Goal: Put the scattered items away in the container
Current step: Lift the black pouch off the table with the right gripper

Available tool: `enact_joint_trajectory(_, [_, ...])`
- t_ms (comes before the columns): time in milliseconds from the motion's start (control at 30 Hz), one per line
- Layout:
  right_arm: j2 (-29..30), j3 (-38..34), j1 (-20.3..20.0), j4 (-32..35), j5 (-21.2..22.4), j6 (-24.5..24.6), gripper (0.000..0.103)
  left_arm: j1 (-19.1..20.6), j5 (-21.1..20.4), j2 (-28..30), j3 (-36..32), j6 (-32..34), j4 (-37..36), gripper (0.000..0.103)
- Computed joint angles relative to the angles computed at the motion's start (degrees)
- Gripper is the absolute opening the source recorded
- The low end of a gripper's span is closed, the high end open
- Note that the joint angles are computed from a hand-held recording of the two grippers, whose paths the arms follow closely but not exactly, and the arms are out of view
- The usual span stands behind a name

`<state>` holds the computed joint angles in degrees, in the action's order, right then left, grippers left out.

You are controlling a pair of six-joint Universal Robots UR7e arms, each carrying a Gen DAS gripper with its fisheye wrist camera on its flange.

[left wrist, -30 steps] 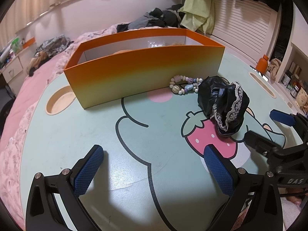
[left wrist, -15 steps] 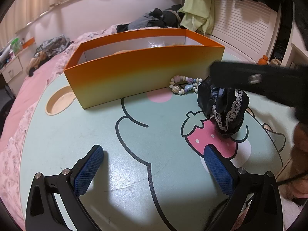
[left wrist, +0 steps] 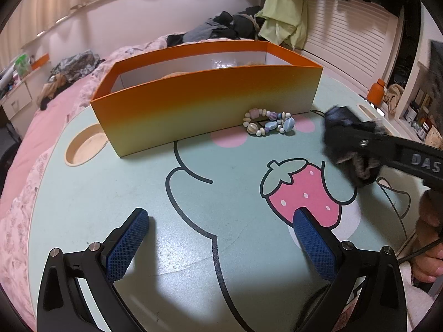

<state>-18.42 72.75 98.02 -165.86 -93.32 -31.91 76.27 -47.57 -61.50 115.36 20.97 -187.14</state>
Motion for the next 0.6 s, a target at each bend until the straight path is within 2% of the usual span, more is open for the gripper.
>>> enact_joint_trajectory(67, [-0.8,2.0,-0.2,-4.3,-0.7,-0.3,0.039,0.0,-0.1,0.0,0.0,0.0,0.1,0.103])
enact_joint_trajectory(133, [-1.4,4.3,-0.3,-10.3,-3.2,-1.3,0.039,0.0,-0.1,0.1,-0.2,-0.1,0.2,0.103])
enact_joint_trajectory(233, [-1.4,6.2,-0.2,-15.6,-6.4,-3.1,0.039,0.0,-0.1,0.2,-0.2,0.0,0.1,0.103])
enact_joint_trajectory(467, [-1.2,5.5,-0.8,-13.7,-6.5,-1.0,0.04,-0.3,0.0,0.5,-0.4,0.1,0.1,0.103])
enact_joint_trajectory(600, [-0.4,5.7,-0.1,-16.1,-9.0,-3.6,0.041,-0.3,0.0,0.6,-0.4,0.1,0.0,0.103])
